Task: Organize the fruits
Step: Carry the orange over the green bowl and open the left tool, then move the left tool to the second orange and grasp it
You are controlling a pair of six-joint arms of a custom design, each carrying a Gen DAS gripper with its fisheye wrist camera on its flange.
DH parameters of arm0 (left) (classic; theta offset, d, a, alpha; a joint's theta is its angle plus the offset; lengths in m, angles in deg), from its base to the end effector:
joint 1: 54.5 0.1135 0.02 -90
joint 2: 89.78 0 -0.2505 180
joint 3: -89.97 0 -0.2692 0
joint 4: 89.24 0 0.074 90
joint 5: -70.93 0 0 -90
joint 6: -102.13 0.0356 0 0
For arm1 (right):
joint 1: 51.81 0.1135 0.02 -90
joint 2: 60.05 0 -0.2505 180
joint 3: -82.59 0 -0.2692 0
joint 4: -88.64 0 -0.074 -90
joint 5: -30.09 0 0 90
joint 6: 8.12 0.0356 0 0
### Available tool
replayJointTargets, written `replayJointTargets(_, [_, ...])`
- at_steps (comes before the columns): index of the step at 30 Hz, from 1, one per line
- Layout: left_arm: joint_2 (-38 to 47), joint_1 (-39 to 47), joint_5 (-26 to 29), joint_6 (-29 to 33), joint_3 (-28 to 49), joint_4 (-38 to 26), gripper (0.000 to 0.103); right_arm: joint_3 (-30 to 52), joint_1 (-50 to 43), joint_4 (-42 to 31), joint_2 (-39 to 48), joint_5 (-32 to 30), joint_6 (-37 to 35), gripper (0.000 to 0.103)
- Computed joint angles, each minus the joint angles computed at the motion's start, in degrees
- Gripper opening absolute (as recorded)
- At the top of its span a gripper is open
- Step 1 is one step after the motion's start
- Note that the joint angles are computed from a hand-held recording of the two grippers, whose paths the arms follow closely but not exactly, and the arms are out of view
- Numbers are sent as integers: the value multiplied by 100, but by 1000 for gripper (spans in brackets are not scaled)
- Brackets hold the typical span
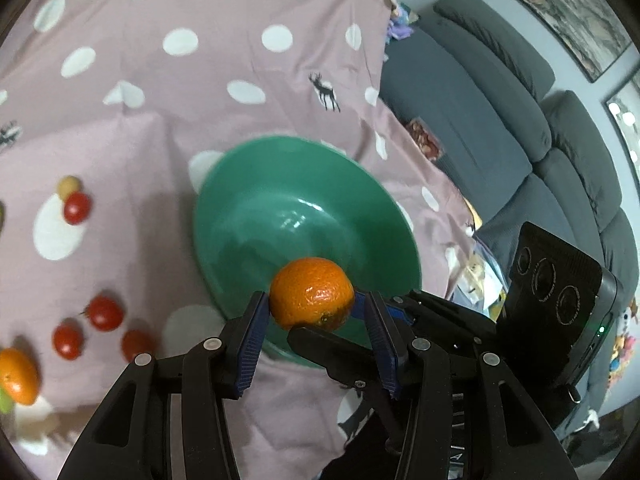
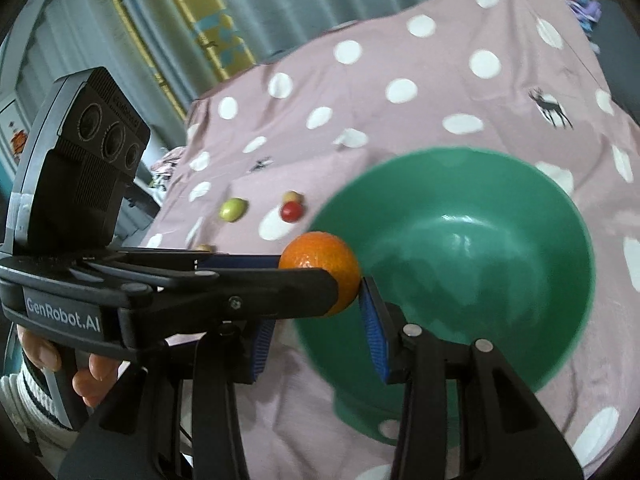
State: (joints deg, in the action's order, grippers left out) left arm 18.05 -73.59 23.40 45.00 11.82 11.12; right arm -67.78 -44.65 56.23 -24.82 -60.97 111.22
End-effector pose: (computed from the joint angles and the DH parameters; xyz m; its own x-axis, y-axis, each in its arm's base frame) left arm 0.3438 -0.1444 0.2240 -0.6340 0.6431 -0.4295 0.7549 0.3943 -0.5240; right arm 0.1682 0.0218 0.1642 -0.6008 0.4183 -0.6813 0.1781 0.9008 0.3960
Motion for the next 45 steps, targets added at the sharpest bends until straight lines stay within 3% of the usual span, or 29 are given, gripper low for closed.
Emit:
replayJointTargets(10, [66,-45,20,-56,-4,-99,50,-179,-211,-23,-96,-107,126,49])
replayJointTargets(12, [40,68,82,-88,14,-126,59,-179,-198,-29,-140,-112,175,56])
replayJointTargets(16, [-93,344,225,-87,-19,-168,63,-105,79,-184,-226,250,216,58])
replayJointTargets(18, [-202,547,289,-37,-78,-166,70,-62,192,-258,-272,406,218,59])
replayJointTargets(24, [-544,1436,191,129,-331,-41,70,312,1014,-441,-240,1325,192,62])
replayJointTargets(28, [-602,2259,128,275,-368,-44,70,722,1587,-81,433,1516,48,63])
replayJointTargets(35, [-300,3516,-25,207,-151,-21,70,1834,2353,1173,2774,759,-258,63])
replayJointTargets(40, [47,3932,-110,214,132,-69,70,2603,2578,1622,4168,355,-381,63])
replayJointTargets(45, [366,4085,-95,291,454,-194,70,3173,2591,1687,5029,145,-386,63])
